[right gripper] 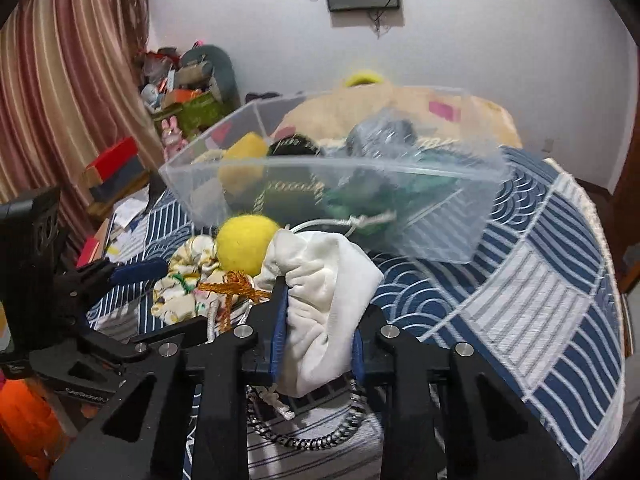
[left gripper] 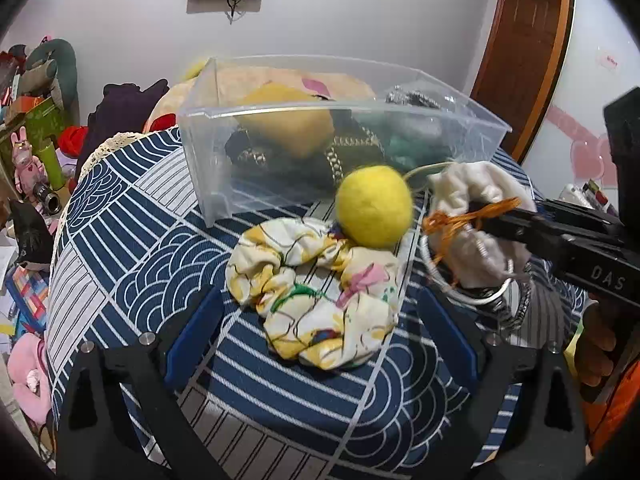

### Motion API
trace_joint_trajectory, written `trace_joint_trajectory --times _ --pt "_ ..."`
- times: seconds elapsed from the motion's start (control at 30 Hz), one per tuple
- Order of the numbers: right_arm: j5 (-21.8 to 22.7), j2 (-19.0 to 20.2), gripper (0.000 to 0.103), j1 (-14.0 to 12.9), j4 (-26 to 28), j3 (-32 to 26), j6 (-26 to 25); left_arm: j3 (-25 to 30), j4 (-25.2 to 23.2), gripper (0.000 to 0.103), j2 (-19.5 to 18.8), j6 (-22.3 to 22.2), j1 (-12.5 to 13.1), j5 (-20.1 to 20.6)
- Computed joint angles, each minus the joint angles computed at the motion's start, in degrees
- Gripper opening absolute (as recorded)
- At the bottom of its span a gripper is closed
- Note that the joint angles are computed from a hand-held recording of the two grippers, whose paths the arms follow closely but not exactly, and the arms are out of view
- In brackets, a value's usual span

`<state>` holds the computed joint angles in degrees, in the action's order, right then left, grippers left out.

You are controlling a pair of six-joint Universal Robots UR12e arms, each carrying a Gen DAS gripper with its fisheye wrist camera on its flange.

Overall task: Organize soft objects
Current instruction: 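Grasp the floral scrunchie with the left gripper while the right grasps the white drawstring pouch, then place the floral scrunchie into the box with the left gripper while the right places the white pouch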

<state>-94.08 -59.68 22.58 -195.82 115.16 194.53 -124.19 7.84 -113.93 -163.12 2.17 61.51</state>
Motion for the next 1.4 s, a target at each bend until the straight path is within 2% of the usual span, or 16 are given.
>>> trace_joint_trajectory --times 0.07,0.13,0.2,0.37,0.47,0.63,0.87,1.17,1.4 --pt "-0.95 -0.30 0.023 -0.13 -1.14 0.39 0.31 0.42 -0.33 0.084 -0.14 -0.79 0.14 -0.44" --pt "-2.10 -0.81 0.023 -0.22 -2.98 1.10 1.05 1.19 -3.03 0.076 -0.12 -0.54 0.21 -1.23" --pt "-3.58 -1.42 0.023 -0.24 -4.72 1.81 1.49 1.30 -2.60 0.071 -0.32 -0.98 0.21 -1.28" --pt "-4.56 -2.27 0.023 -0.35 -6.95 2.80 1.45 0.80 -2.49 0.029 -0.12 2.08 0.48 -3.14" --pt "-5.53 -2.17 0.023 0.04 -6.96 2.60 1.10 -0.04 -1.52 0.019 0.39 2.44 0.73 -3.52" --pt "-6.01 -2.34 0.023 0.23 -7.78 2.63 0.69 -1.80 1.41 0.018 1.98 1.62 1.90 -5.43" --pt "-8.56 -3.05 0.023 0.78 -10.52 2.88 0.14 -2.25 7.00 0.018 3.44 -1.99 3.67 -9.25" --pt "-10.93 -2.68 0.023 0.57 -12.56 0.61 -0.33 0.70 12.35 0.018 2.96 -5.54 2.91 -8.12" --pt "-12.18 -1.75 0.023 0.33 -10.21 -2.01 -0.80 3.79 13.76 0.018 1.31 -7.29 2.04 -5.04"
